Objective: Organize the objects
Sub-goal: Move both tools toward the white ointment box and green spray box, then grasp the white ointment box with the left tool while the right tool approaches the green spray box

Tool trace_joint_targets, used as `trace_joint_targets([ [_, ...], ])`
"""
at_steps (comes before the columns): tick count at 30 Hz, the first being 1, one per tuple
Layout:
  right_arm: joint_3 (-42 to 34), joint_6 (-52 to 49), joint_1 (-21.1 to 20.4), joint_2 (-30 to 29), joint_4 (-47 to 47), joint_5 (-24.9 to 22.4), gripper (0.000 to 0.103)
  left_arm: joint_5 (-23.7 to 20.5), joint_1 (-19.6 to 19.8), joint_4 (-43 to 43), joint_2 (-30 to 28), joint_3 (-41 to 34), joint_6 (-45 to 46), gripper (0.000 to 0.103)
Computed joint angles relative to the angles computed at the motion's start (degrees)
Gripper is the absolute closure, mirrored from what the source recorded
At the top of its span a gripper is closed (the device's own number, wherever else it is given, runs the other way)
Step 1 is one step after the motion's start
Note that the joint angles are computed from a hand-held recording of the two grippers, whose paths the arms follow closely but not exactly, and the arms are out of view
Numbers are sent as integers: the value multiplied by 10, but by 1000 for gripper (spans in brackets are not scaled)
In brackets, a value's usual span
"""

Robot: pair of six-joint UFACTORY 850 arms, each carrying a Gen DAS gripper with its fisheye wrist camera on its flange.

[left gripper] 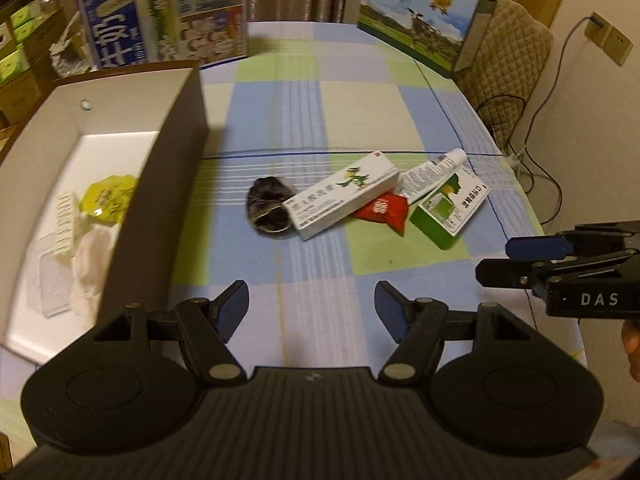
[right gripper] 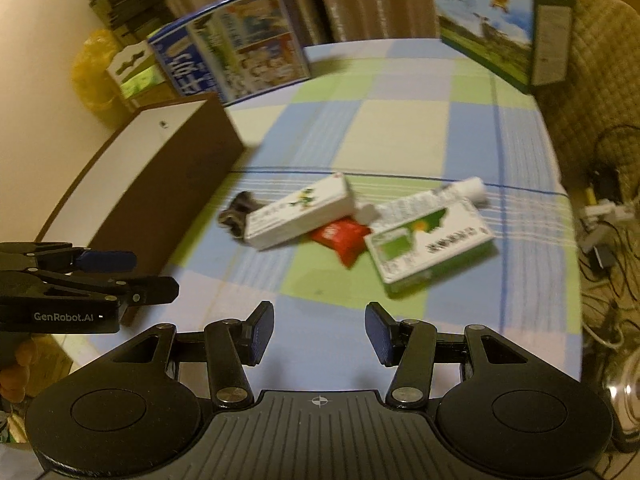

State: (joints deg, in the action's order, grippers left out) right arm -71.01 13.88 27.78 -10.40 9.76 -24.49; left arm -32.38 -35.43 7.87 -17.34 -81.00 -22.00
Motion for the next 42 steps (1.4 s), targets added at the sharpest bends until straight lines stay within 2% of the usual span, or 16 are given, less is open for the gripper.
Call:
trace_joint_targets([
  [6, 15, 59, -15, 7, -37, -2, 55, 8, -5, -27, -32, -27, 50, 38],
  [16, 33, 154, -34, 10, -92, -12, 55, 22, 0, -98, -95, -85, 193, 38],
  [24, 42, 208, -46, 9, -111, -20, 55, -5, 12, -134, -169, -167, 293, 39],
  [29, 46, 247, -49, 10, -130, -29, 55, -30, 14, -118, -222, -230, 318, 39],
  [36, 51, 286, -50, 13, -147, -40, 55, -67, 23, -140, -287, -308, 371, 39],
  [39, 52, 295, -51, 13, -148, -42, 55, -75, 24, -142, -301, -322, 388, 41],
  [42, 47, 296, -50, 7, -147, -45, 55, -72, 26, -145, -302, -320, 398, 48],
])
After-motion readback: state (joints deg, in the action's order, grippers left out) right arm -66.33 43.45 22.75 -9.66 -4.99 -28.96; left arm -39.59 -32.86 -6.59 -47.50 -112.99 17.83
